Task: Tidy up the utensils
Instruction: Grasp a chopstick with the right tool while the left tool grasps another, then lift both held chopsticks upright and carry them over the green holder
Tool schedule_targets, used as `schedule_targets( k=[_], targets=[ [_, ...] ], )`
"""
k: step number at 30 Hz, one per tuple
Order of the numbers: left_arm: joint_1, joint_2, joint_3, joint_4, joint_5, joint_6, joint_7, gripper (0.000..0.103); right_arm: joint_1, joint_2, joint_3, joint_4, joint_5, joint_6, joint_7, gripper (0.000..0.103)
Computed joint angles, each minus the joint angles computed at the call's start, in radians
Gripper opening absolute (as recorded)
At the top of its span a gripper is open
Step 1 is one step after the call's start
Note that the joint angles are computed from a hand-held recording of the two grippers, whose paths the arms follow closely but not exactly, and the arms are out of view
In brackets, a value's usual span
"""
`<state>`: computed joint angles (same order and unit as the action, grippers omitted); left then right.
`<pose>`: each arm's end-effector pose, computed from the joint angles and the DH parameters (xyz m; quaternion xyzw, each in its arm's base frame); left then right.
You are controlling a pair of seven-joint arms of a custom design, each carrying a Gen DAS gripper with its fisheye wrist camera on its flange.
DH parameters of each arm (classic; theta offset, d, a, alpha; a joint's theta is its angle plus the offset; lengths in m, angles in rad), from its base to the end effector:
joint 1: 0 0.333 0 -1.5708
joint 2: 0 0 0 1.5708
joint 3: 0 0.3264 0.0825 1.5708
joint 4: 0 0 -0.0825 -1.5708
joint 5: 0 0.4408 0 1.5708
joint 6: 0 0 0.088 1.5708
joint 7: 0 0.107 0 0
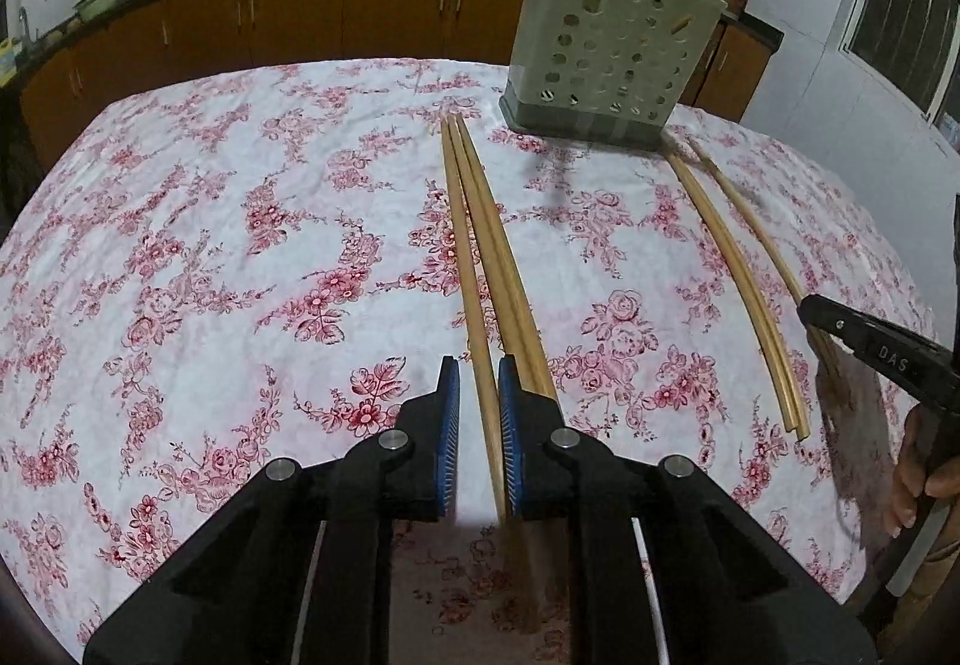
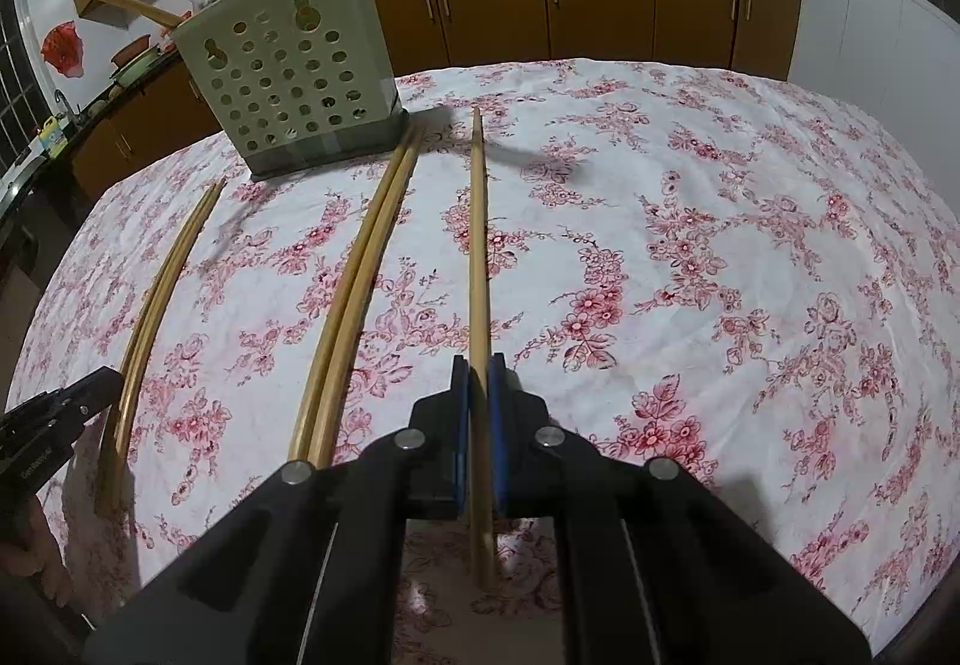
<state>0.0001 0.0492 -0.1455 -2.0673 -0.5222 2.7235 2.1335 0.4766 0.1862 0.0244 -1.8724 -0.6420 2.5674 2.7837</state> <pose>0.6447 -0.0748 0.4550 -0.5622 0.7554 -0.3029 0.1469 0.6073 0.3424 0.4515 -0.5758 0.7470 -0.2128 0.2551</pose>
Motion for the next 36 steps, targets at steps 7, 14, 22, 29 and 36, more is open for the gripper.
schedule_targets(
  k=[7,14,22,29,36],
  targets=[
    [0.008,0.034,0.004,0.036,0.068,0.009,-0.066,0.008,0.009,0.022,0.0,0.027,0.006,0.003,-0.036,0.009],
    [0.045,0.087,0.0,0.094,0.149,0.027,-0.163,0.008,0.019,0.032,-0.023,0.045,-0.021,-0.024,0.007,0.008],
    [0.078,0.097,-0.023,0.104,0.136,0.034,-0.163,0.008,0.012,0.03,-0.027,0.044,-0.073,-0.05,0.065,0.008],
    [0.083,0.099,-0.028,0.109,0.122,0.028,-0.16,0.008,0.015,0.034,-0.022,0.045,-0.11,-0.059,0.089,0.009],
    [0.083,0.099,-0.029,0.11,0.118,0.027,-0.159,0.008,0.014,0.034,-0.02,0.045,-0.113,-0.056,0.092,0.009]
  ],
)
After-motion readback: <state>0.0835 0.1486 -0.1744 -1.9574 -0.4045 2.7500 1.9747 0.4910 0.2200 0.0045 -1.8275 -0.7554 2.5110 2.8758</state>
